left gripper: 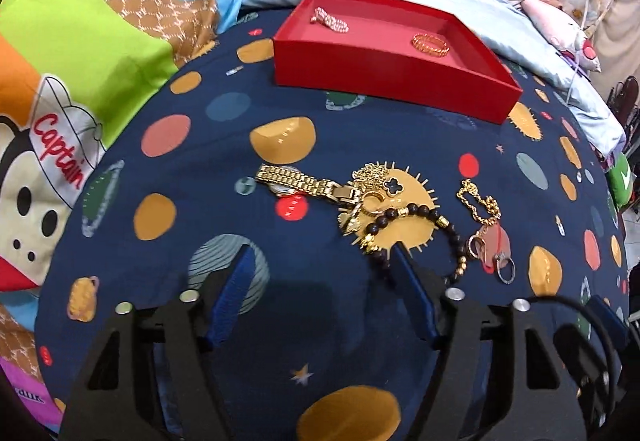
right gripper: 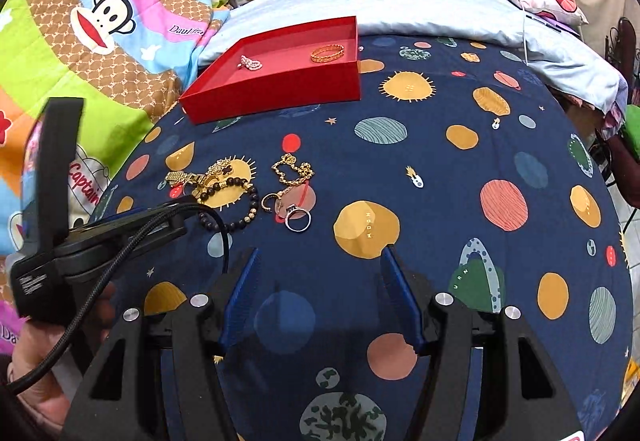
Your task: Organize jewelry
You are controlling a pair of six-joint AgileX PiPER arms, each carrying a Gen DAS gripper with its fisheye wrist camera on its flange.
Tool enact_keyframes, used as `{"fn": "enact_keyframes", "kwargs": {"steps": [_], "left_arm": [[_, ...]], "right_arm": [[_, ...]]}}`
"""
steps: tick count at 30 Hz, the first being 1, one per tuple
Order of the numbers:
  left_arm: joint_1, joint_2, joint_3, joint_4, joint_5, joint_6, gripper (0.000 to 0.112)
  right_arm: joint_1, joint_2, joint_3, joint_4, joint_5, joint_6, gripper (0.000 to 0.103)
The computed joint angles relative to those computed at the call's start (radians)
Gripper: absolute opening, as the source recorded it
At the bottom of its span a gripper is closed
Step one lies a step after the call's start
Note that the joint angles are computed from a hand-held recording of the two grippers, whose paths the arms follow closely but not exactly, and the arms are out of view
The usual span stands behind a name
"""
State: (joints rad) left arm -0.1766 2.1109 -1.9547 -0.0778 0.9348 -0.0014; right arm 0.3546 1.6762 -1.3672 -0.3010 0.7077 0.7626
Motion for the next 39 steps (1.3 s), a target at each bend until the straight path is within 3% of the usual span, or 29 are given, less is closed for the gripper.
{"fn": "enact_keyframes", "kwargs": {"steps": [2, 4, 6, 8, 9, 12, 20, 39], "left_arm": [[-0.007, 0.034, -0.043, -0.001, 0.029, -0.013, 0.058], [-0.026, 0.032, -0.033, 0.046, 0.012, -0.03, 0.053], [-0.034, 0.023, -0.016, 0.071, -0.001, -0.034, 0.039], [-0.031, 0.014, -0.003, 0.072, -0.007, -0.014, 0.008], [-0.022, 0.014, -0.005, 0.053, 0.002, 0.004, 0.007], [0.009, 0.01, -0.011, -0.015, 0.03, 0.063, 0.007], [0.072, -0.068, 0.064, -0.04, 0.004, 0.119, 0.007], [0.158, 0.001, -0.107, -0.052, 0.079, 0.109, 0.007]], "right_arm": [[-0.003, 0.002, -0.002, 0.007, -0.001, -0.006, 0.06], [-0.007, 0.007, -0.005, 0.015, -0.001, -0.015, 0.06], [-0.011, 0.012, -0.008, 0.025, -0.003, -0.025, 0.061], [-0.016, 0.023, -0.015, 0.036, -0.006, -0.037, 0.061], [-0.017, 0.028, -0.019, 0.04, -0.005, -0.039, 0.06], [-0.022, 0.045, -0.035, 0.059, -0.007, -0.053, 0.06], [-0.014, 0.086, -0.086, 0.064, 0.0, -0.07, 0.06], [-0.005, 0.317, -0.402, 0.117, 0.082, -0.181, 0.056]]}}
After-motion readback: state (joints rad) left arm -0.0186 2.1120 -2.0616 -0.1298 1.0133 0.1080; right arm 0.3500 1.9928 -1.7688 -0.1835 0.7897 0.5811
